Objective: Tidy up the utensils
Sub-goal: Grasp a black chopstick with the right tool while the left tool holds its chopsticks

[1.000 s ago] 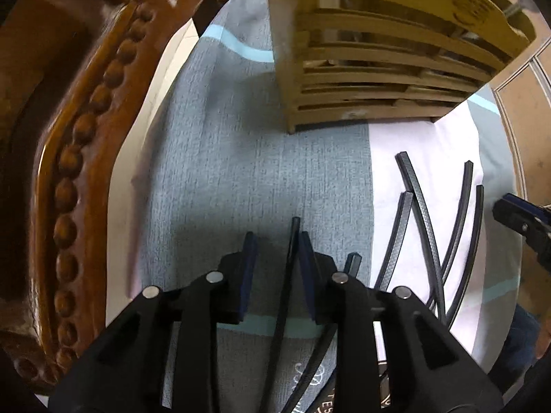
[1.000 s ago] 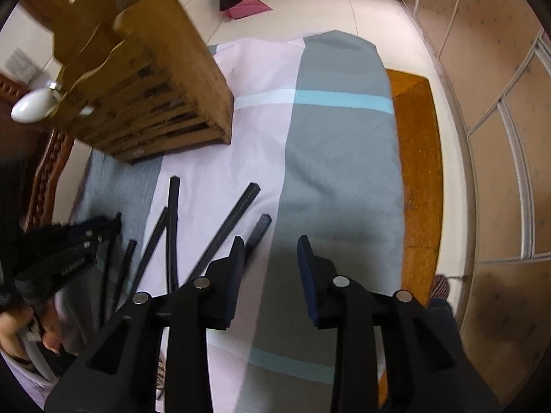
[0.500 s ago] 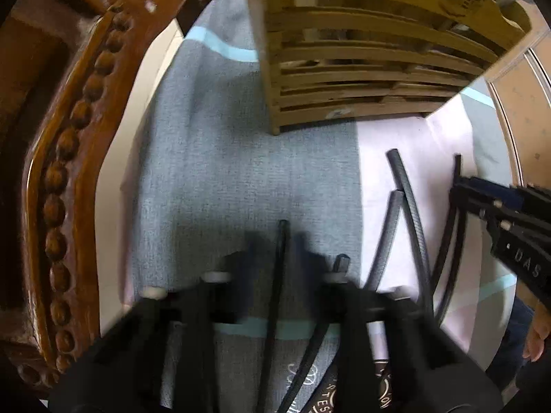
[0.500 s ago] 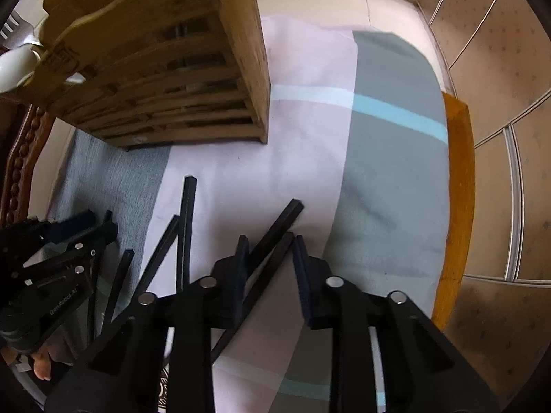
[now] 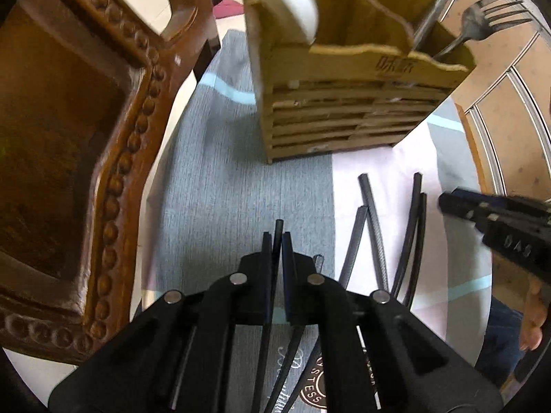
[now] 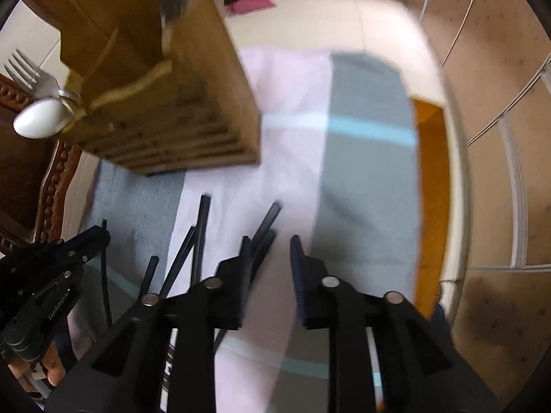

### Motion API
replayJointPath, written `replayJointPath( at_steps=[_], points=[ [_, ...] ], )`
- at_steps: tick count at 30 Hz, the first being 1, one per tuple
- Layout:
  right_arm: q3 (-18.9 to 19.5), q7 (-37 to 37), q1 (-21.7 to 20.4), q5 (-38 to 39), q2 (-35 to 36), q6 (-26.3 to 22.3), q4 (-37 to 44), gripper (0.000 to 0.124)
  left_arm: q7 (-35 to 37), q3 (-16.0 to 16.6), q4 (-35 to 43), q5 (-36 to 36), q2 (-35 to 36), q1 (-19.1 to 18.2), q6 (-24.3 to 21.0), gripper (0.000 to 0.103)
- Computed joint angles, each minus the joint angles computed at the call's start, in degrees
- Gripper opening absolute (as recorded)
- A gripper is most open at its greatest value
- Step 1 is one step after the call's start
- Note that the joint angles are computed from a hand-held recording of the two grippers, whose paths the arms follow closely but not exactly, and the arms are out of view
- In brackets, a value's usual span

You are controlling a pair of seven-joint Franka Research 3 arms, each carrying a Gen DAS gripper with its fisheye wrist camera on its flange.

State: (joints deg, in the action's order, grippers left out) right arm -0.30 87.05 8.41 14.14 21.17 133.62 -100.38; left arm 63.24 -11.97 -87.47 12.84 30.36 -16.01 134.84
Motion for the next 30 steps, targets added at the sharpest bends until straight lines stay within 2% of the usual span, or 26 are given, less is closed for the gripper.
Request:
replayJointPath(
  at_steps=[3, 4, 13, 20, 25, 30],
  points=[
    [0.04, 0.17, 0.93, -1.39, 0.67, -0.86, -0.32, 0.024, 0.34, -0.14, -1.74, -0.36, -0.12, 0.41, 0.58, 0.006],
    [-0.23, 0.84, 1.6, -2.83, 0.95, -1.47, -0.1, 0.024, 1.72, -0.03, -2.01, -0.64, 1.17, 1.42, 2.03, 0.006],
    [-0.84, 3.79, 5.2, -10.86, 2.77, -4.08, 2.2, 0.024, 2.94, -0.4, -1.83, -2.72, 2.28, 2.63, 2.45, 0.006],
    [0.13, 1.69, 3.64, -7.2, 2.33, -9.28, 2.83, 0.024, 3.5, -0.54, -4.18, -3.55, 1.56, 3.27, 4.28, 0.014],
    [-0.16, 1.1, 2.49, -5.56, 1.19, -8.65, 0.39, 0.024, 3.15, -0.41, -7.99, -3.95, -0.08, 4.08, 6.54, 0.017],
    [-1.56, 4.95, 4.47, -10.74, 2.79, -6.58, 2.21, 0.025, 3.03, -0.21, -7.86, -3.68, 0.16, 4.1, 5.96, 0.022]
  ],
)
